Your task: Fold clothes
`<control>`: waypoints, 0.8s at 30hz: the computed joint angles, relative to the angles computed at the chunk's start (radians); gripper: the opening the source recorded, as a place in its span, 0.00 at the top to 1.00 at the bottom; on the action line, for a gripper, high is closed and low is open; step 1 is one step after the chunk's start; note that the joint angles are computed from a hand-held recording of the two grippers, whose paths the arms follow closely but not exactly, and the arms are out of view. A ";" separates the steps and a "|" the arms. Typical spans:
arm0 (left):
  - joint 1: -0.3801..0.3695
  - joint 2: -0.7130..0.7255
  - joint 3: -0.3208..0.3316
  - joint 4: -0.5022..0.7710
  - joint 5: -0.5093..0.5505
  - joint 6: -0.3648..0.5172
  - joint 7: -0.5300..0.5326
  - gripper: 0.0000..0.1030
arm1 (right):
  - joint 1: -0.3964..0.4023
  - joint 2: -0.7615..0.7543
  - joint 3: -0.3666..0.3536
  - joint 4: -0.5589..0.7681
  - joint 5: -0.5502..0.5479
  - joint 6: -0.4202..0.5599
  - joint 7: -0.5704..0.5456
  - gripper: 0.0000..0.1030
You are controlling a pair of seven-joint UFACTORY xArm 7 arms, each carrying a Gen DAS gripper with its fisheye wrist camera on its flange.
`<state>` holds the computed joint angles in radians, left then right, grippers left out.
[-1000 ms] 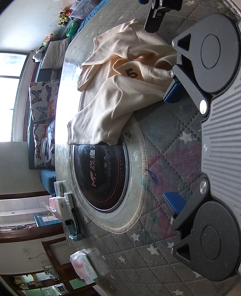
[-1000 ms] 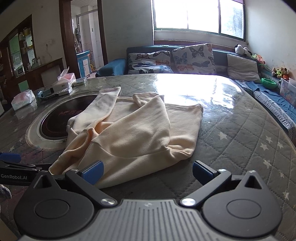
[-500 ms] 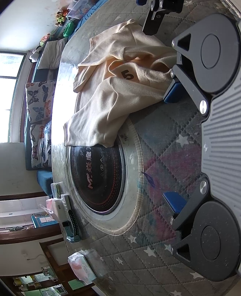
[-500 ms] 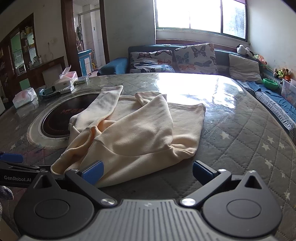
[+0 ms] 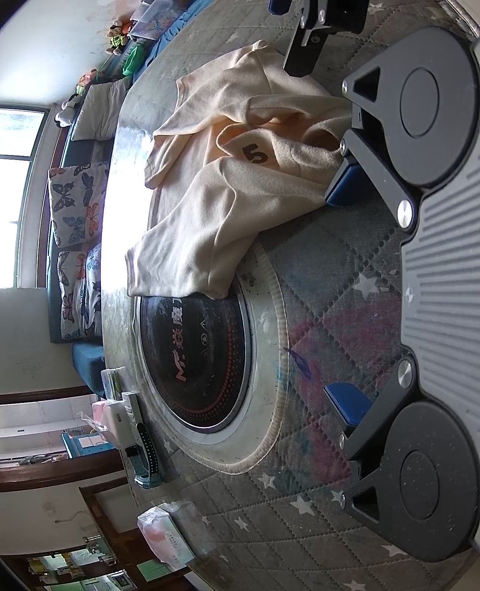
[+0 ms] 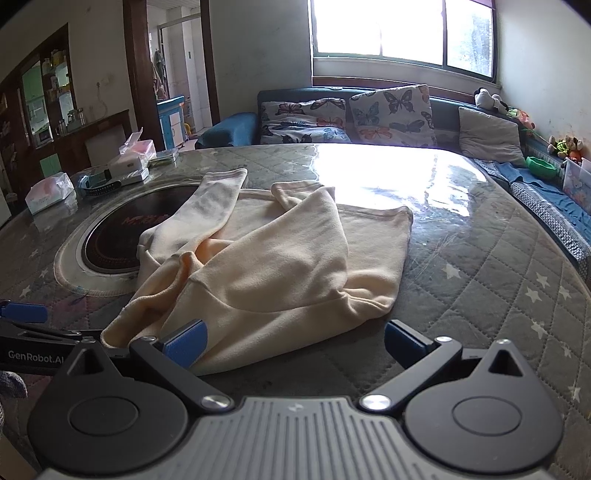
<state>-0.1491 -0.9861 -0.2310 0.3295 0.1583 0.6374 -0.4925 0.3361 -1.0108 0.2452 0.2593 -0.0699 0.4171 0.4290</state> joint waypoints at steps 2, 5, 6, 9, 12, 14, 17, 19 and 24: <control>0.000 0.002 0.000 0.003 0.001 0.001 0.000 0.00 | 0.001 0.005 -0.002 0.002 0.000 -0.001 -0.001 0.00; 0.003 0.006 0.000 0.007 0.003 -0.001 0.001 0.00 | 0.002 0.007 -0.003 0.002 -0.001 -0.002 -0.004 0.00; 0.004 0.008 0.001 0.009 0.004 -0.002 0.002 0.00 | 0.003 0.008 -0.004 0.002 -0.001 -0.003 -0.005 0.00; 0.006 0.015 0.000 0.014 0.007 -0.005 0.004 0.00 | 0.003 0.010 -0.004 0.002 0.000 -0.006 -0.005 0.00; 0.009 0.023 0.000 0.017 0.010 -0.011 0.004 0.00 | 0.000 0.015 -0.004 0.003 -0.001 -0.006 -0.006 0.00; 0.013 0.029 0.000 0.021 0.011 -0.014 0.004 0.00 | -0.001 0.021 -0.004 0.006 -0.002 -0.008 -0.008 0.00; 0.018 0.036 0.001 0.026 0.013 -0.019 0.004 0.00 | -0.006 0.031 -0.004 0.012 -0.004 -0.014 -0.009 0.00; 0.021 0.043 0.003 0.031 0.014 -0.023 0.004 0.00 | -0.008 0.039 -0.005 0.015 -0.004 -0.020 -0.010 0.01; 0.030 0.067 0.004 0.044 0.020 -0.037 0.008 0.00 | -0.015 0.054 -0.008 0.022 -0.005 -0.029 -0.014 0.01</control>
<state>-0.1188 -0.9187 -0.2270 0.3734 0.1781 0.6002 -0.4845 0.3213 -0.9565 0.2375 0.2813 -0.0754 0.3885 0.4147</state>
